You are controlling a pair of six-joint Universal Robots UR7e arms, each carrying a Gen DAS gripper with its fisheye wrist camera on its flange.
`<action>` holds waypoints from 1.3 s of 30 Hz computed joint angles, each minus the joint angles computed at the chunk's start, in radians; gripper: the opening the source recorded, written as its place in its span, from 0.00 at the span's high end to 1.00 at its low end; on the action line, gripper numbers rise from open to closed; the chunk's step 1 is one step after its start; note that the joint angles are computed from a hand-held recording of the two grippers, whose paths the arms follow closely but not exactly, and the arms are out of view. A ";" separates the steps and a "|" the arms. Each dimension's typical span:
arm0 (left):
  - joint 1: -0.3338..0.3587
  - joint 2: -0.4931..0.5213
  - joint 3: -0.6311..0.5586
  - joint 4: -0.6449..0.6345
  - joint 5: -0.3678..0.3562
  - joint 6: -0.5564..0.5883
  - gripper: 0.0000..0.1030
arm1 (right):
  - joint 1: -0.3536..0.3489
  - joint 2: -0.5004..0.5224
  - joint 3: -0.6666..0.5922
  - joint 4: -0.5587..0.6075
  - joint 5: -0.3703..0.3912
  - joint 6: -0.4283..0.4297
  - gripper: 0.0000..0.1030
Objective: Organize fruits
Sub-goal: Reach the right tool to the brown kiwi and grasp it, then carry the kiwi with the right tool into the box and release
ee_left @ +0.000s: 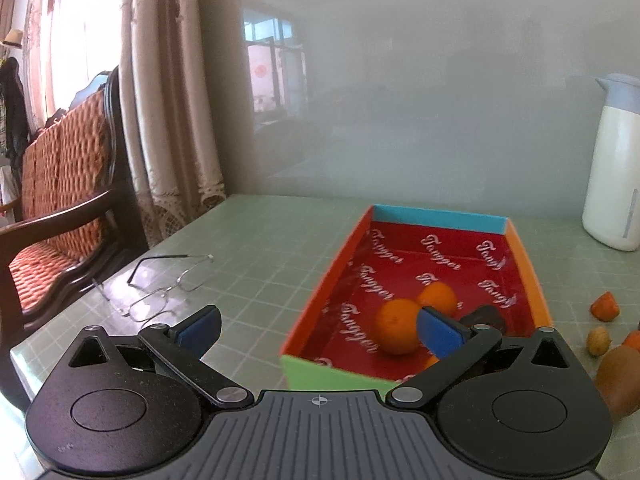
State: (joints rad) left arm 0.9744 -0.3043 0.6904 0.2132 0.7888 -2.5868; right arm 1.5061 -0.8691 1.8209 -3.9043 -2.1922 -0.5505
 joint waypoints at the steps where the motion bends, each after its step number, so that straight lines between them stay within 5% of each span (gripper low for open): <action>1: 0.002 -0.005 0.007 -0.004 -0.002 0.002 0.00 | 0.004 0.008 -0.007 0.006 0.000 -0.002 0.20; 14: 0.039 -0.076 0.091 -0.050 -0.013 0.018 0.00 | 0.037 0.088 -0.089 0.100 0.017 0.002 0.20; 21: 0.058 -0.094 0.101 -0.057 -0.030 0.016 0.00 | 0.057 0.138 -0.159 0.200 -0.049 0.026 0.21; 24: 0.065 -0.108 0.117 -0.069 -0.027 0.014 0.00 | 0.061 0.148 -0.182 0.262 -0.078 0.053 0.28; 26: 0.068 -0.108 0.114 -0.062 -0.028 0.006 0.00 | 0.062 0.150 -0.189 0.309 -0.088 0.069 0.52; 39: 0.078 -0.117 0.115 -0.045 -0.014 -0.025 0.00 | 0.073 0.167 -0.203 0.266 -0.100 0.045 0.53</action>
State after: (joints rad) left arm 1.0520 -0.4209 0.8055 0.1678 0.7744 -2.6119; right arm 1.5791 -0.7018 1.6177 -3.6386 -2.2918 -0.5050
